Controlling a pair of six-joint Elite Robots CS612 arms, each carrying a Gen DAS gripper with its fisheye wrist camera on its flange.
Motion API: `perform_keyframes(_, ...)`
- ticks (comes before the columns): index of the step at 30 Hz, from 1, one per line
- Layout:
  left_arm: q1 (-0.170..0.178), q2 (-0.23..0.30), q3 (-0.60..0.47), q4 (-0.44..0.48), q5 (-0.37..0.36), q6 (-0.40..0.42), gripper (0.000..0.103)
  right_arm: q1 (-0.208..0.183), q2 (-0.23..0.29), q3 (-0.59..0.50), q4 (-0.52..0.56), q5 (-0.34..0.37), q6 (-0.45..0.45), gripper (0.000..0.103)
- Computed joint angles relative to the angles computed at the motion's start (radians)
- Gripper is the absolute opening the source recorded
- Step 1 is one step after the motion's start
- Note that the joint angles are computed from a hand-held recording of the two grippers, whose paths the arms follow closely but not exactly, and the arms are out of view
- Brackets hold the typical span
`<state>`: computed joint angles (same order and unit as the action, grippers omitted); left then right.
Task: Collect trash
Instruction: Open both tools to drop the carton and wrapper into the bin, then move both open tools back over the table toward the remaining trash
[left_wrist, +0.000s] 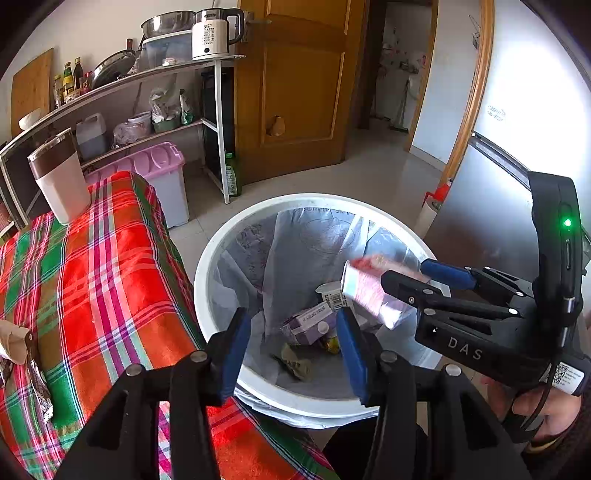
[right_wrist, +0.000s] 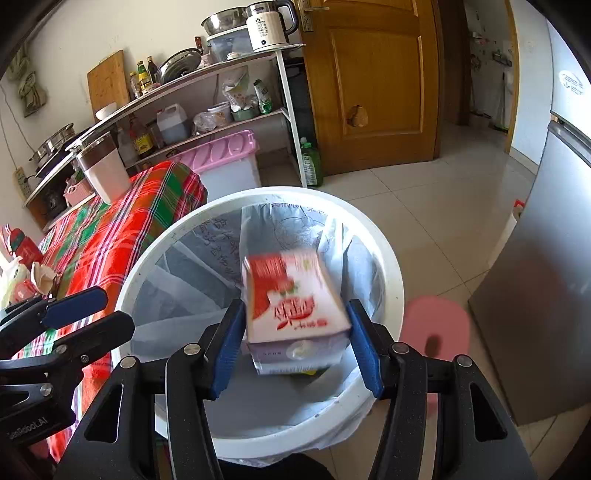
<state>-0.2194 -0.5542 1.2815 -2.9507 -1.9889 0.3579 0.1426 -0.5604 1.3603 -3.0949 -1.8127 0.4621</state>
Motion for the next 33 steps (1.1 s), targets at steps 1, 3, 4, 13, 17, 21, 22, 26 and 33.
perform_keyframes(1,0.001,0.0,-0.001,0.004,-0.003,-0.004,0.06,0.0,0.001,-0.001,0.0,-0.002,0.001,0.056)
perform_keyframes(3,0.004,0.001,-0.005,0.007,-0.008,-0.012,0.062,0.001,0.001,-0.003,-0.003,-0.004,0.005,0.059)
perform_keyframes(4,0.004,0.0,-0.003,0.004,-0.006,-0.011,0.062,0.002,0.002,-0.005,-0.002,-0.005,0.006,0.061)
perform_keyframes(13,0.023,-0.009,0.013,-0.021,-0.017,-0.033,0.063,0.016,-0.003,-0.005,-0.019,-0.009,0.0,0.061)
perform_keyframes(17,0.036,-0.015,0.023,-0.042,-0.022,-0.051,0.063,0.027,-0.003,-0.009,-0.036,-0.008,0.004,0.061)
perform_keyframes(21,0.053,-0.019,0.033,-0.062,-0.019,-0.076,0.063,0.039,0.0,-0.019,-0.05,0.005,-0.003,0.061)
perform_keyframes(22,0.058,-0.021,0.037,-0.069,-0.017,-0.084,0.063,0.044,0.001,-0.024,-0.054,0.007,-0.011,0.061)
perform_keyframes(26,0.078,-0.025,0.049,-0.104,-0.001,-0.112,0.063,0.057,0.007,-0.04,-0.067,0.025,-0.023,0.061)
perform_keyframes(33,0.121,-0.018,0.045,-0.142,0.041,-0.176,0.063,0.085,0.034,-0.103,-0.065,0.078,-0.073,0.061)
